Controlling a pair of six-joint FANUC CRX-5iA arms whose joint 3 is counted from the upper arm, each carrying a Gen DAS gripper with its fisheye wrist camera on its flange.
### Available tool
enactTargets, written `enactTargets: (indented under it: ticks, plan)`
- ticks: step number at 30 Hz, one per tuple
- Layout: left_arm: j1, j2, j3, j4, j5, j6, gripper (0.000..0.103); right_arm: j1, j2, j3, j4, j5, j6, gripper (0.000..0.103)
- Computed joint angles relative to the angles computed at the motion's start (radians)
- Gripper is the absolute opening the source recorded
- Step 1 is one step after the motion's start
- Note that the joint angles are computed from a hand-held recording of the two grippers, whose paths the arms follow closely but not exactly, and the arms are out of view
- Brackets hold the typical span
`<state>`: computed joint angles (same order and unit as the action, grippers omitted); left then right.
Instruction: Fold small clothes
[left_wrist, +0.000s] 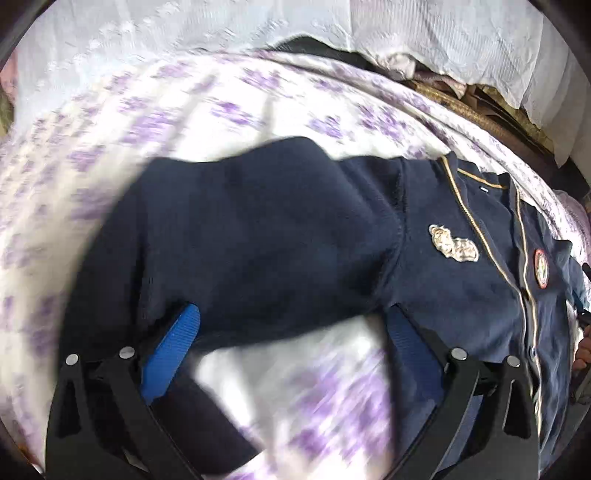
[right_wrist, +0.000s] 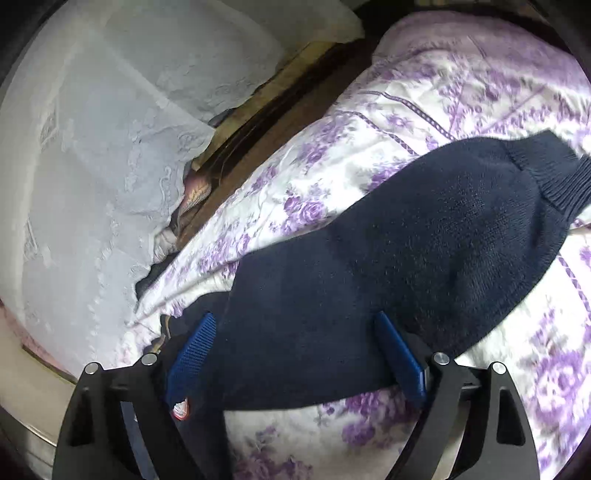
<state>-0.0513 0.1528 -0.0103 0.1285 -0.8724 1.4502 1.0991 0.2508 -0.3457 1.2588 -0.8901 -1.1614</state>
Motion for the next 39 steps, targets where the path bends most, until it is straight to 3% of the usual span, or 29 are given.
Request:
enactTargets:
  ticks: [2, 4, 7, 9, 10, 12, 15, 16, 19, 23, 25, 27, 29, 31, 33, 35, 36, 37, 39]
  plan:
    - [-0.013, -0.041, -0.002, -0.112, -0.015, 0.040, 0.099, 0.016, 0.041, 0.076, -0.091, -0.049, 0.138, 0.089]
    - [-0.015, -0.070, 0.011, -0.298, -0.035, 0.123, 0.099, 0.023, 0.068, 0.122, -0.127, -0.078, 0.186, 0.089]
    - [-0.013, -0.096, 0.046, -0.601, -0.109, 0.335, 0.099, 0.068, 0.065, 0.092, -0.103, -0.098, 0.105, 0.089]
    - [0.040, -0.079, 0.104, -0.711, -0.187, 0.458, 0.099, 0.075, 0.070, 0.094, -0.082, -0.099, 0.059, 0.089]
    - [0.082, -0.073, 0.119, -0.687, -0.201, 0.472, 0.099, 0.076, 0.071, 0.097, -0.084, -0.102, 0.055, 0.089]
    - [0.202, -0.073, 0.120, -0.495, -0.181, 0.422, 0.098, 0.100, 0.065, 0.101, -0.112, -0.146, 0.052, 0.089]
    - [0.257, -0.131, 0.036, -0.322, -0.083, 0.319, 0.099, 0.129, 0.055, 0.103, -0.143, -0.219, 0.045, 0.089]
    - [0.242, -0.145, 0.022, -0.316, -0.066, 0.287, 0.099, 0.135, 0.047, 0.092, -0.143, -0.237, 0.035, 0.089]
    - [0.126, -0.110, 0.066, -0.445, -0.069, 0.291, 0.099, 0.142, 0.036, 0.094, -0.165, -0.297, 0.070, 0.089]
    - [0.042, -0.022, 0.132, -0.581, -0.140, 0.360, 0.099, 0.119, 0.038, 0.147, -0.305, -0.339, 0.265, 0.089]
    - [0.062, 0.026, 0.146, -0.546, -0.164, 0.370, 0.099, 0.098, 0.030, 0.146, -0.387, -0.336, 0.343, 0.089]
    - [0.120, 0.008, 0.109, -0.424, -0.127, 0.348, 0.099, 0.095, -0.010, 0.072, -0.325, -0.289, 0.275, 0.088]
    - [0.154, -0.022, 0.076, -0.355, -0.104, 0.340, 0.099, 0.119, -0.020, 0.052, -0.277, -0.357, 0.185, 0.088]
    - [0.133, -0.062, 0.061, -0.402, -0.069, 0.388, 0.099, 0.136, -0.015, 0.051, -0.233, -0.439, 0.161, 0.089]
    - [0.118, -0.071, 0.057, -0.405, -0.038, 0.374, 0.099, 0.129, -0.018, 0.058, -0.238, -0.457, 0.202, 0.090]
    - [0.082, -0.026, 0.116, -0.468, -0.097, 0.404, 0.099, 0.097, -0.016, 0.087, -0.354, -0.412, 0.311, 0.090]
    - [0.060, 0.030, 0.168, -0.512, -0.166, 0.411, 0.099, 0.082, -0.012, 0.095, -0.414, -0.392, 0.342, 0.090]
    - [0.066, 0.057, 0.182, -0.506, -0.182, 0.405, 0.099, 0.075, -0.021, 0.076, -0.421, -0.359, 0.325, 0.090]
    - [0.087, 0.030, 0.142, -0.472, -0.131, 0.440, 0.099, 0.106, -0.024, 0.059, -0.360, -0.419, 0.241, 0.090]
